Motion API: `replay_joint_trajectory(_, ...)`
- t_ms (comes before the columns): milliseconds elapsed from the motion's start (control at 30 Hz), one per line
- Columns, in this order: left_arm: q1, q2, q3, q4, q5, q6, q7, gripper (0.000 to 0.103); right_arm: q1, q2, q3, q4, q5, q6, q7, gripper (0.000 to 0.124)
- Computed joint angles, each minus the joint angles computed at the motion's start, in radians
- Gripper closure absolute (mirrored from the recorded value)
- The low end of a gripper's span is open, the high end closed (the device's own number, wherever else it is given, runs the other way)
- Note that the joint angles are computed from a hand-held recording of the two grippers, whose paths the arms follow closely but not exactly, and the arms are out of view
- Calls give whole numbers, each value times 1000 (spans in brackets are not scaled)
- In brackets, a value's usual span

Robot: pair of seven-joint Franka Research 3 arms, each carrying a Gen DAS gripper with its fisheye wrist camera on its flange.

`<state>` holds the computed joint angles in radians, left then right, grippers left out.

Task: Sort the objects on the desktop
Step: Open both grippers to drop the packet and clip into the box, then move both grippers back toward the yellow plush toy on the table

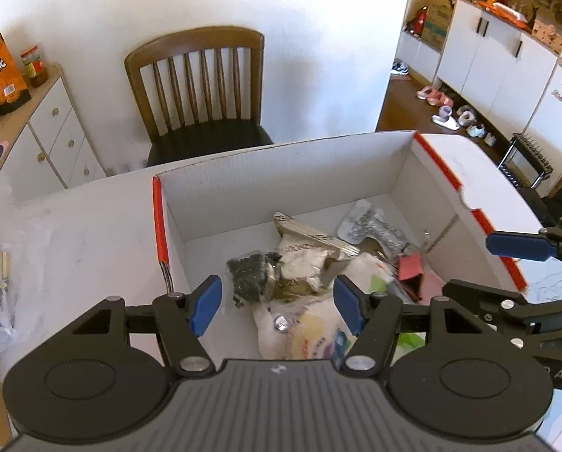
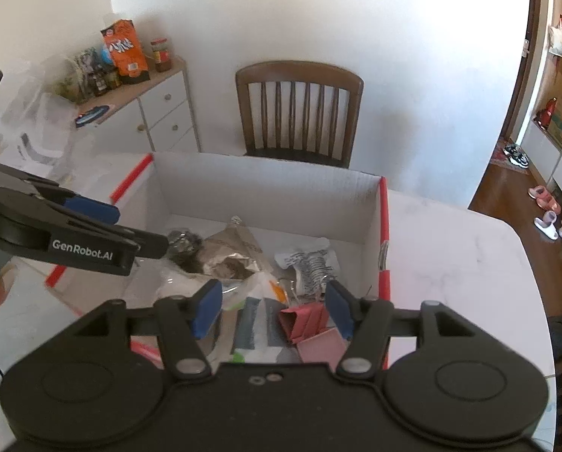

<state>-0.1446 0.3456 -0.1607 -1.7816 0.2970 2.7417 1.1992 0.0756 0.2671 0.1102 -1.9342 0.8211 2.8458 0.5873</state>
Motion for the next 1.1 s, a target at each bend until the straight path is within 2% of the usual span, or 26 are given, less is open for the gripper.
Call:
replay_joint_trajectory(367, 7, -155, -18, -192, -21, 96, -15, 38, 8, -130, -12, -113, 149, -21, -127, 61)
replay_joint_trajectory(633, -4, -270, -25, -320, -21, 154, -38, 38, 53, -252, -59, -222, 304, -32, -276, 59)
replay_joint_trajectory(867, -16, -364, -31, -432, -34, 204, -56, 38, 97, -353, -104, -319, 401, -36, -346, 59)
replay_joint_trajectory(1100, -15, -448, -39, -534, 63, 251, -141, 38, 141, -456, -134, -438, 467, -8, -411, 59)
